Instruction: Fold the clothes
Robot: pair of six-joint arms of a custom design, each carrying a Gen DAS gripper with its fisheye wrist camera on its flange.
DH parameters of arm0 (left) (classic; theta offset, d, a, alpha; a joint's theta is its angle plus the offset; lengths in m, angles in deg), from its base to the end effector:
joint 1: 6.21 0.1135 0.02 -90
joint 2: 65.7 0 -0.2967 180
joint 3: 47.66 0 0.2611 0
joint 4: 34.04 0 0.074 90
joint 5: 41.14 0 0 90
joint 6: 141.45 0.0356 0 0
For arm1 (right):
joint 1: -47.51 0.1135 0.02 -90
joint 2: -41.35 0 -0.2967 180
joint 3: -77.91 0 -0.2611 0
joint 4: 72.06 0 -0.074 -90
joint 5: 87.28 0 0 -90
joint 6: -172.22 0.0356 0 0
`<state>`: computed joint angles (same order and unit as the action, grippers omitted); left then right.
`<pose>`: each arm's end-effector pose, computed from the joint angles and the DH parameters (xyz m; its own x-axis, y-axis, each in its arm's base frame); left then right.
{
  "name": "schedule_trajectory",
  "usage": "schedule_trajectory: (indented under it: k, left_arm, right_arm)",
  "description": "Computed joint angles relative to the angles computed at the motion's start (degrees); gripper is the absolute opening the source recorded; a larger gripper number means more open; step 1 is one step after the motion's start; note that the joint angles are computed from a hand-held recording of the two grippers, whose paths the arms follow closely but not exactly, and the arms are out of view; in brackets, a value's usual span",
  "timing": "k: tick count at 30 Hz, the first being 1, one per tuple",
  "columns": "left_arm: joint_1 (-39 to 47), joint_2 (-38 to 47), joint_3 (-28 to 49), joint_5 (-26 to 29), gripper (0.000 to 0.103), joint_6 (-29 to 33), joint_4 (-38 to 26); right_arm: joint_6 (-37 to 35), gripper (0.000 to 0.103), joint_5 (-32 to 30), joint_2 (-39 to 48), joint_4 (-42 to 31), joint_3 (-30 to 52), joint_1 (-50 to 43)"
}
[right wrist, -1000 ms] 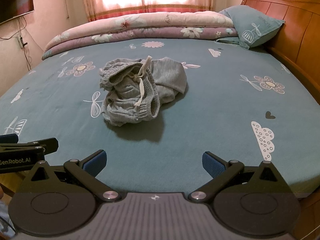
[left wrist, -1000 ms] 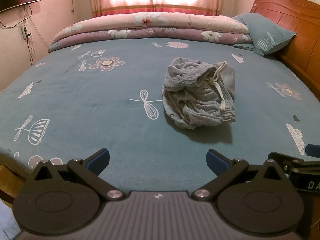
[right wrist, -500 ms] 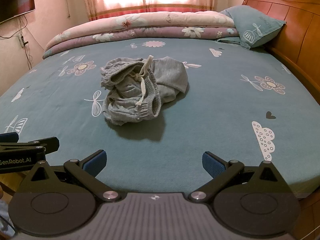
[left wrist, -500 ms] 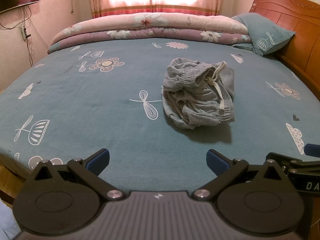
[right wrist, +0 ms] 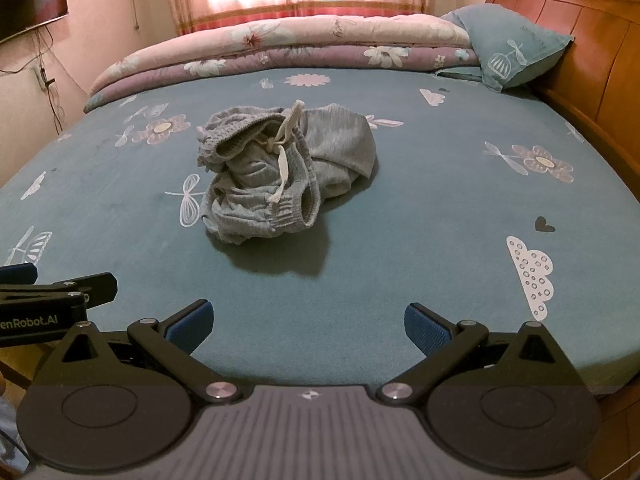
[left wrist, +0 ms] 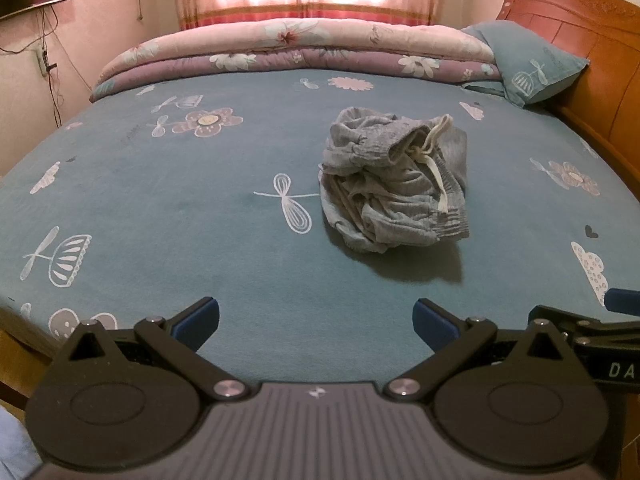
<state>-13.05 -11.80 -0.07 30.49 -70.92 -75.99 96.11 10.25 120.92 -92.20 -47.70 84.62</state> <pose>0.1765 -0.0099 0.2441 -0.6667 -0.2386 -0.7061 -0.3368 0.9416 -0.0002 0.2257 0.1649 0.2165 -0.6764 -0.2133 -0.7050 -0.3732 0.9244 0.0783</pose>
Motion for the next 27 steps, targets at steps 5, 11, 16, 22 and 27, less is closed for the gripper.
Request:
schedule_trajectory:
  k: [5, 11, 16, 22, 27]
  left_arm:
    - [0.7, 4.5, 0.0, 0.5, 0.102, 0.5, 2.6]
    - [2.0, 9.0, 1.2, 2.1, 0.102, 1.3, 5.1]
    - [3.5, 12.7, 2.5, 3.9, 0.102, 2.3, 6.8]
    - [4.4, 16.9, 4.7, 4.4, 0.102, 2.5, 8.0]
    - [5.8, 17.8, 5.8, 5.6, 0.102, 3.0, 9.0]
  right_arm:
    - [-0.2, 0.103, -1.3, 3.2, -0.4, 1.7, -1.5]
    - [-0.3, 0.103, -2.8, 6.9, -1.3, 4.3, -3.4]
    - [-1.0, 0.103, -3.7, 10.4, -2.1, 7.1, -4.6]
    - [-1.3, 0.103, -5.2, 14.5, -3.5, 10.6, -6.2]
    - [-1.0, 0.103, -6.2, 18.4, -5.2, 14.4, -7.0]
